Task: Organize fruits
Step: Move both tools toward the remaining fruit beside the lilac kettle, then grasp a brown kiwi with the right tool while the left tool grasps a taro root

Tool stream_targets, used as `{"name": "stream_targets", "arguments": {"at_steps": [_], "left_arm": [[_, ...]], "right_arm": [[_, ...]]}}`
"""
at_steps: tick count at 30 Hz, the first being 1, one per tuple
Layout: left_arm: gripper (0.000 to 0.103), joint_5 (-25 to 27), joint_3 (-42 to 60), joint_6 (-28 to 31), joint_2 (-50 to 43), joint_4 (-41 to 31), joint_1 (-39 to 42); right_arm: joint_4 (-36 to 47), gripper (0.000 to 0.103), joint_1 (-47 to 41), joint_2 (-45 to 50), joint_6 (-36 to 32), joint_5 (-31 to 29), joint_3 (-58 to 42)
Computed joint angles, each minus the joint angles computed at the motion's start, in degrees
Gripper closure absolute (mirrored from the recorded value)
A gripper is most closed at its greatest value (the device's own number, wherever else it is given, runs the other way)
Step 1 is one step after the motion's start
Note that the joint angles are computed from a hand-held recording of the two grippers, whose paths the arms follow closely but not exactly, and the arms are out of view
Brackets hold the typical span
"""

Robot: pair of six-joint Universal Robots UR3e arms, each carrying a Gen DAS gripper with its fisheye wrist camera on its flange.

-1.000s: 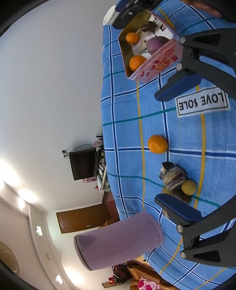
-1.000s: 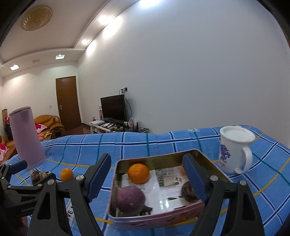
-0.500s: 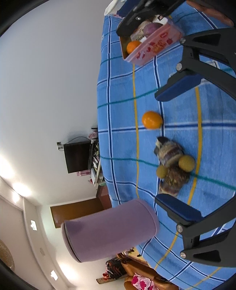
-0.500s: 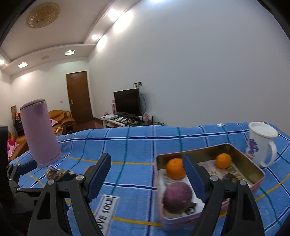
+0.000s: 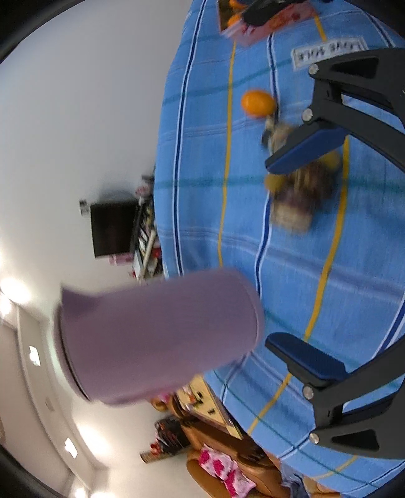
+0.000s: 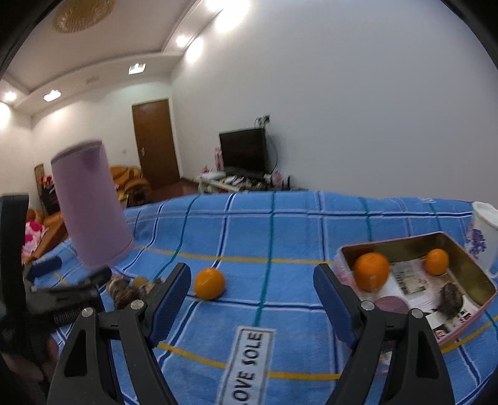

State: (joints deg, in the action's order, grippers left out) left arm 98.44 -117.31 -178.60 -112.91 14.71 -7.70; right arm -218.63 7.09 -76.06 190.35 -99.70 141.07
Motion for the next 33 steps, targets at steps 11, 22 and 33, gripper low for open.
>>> {"name": "stream_targets", "arguments": {"at_steps": [11,22,33], "left_arm": [[0.000,-4.24,0.97,-2.49,0.37,-4.64,9.78],[0.000,-4.78,0.90,-2.69,1.04,-7.36,11.25],[0.000,-8.20,-0.48,-2.24,1.25,-9.18,11.56]], "right_arm": [[19.78,0.042,3.51,4.10,-0.24,11.46,-12.99],[38.30,0.060,7.67,13.36,0.67,16.37,-30.43],[41.06,0.076,7.57,12.22,-1.48,15.86,-30.22]]}}
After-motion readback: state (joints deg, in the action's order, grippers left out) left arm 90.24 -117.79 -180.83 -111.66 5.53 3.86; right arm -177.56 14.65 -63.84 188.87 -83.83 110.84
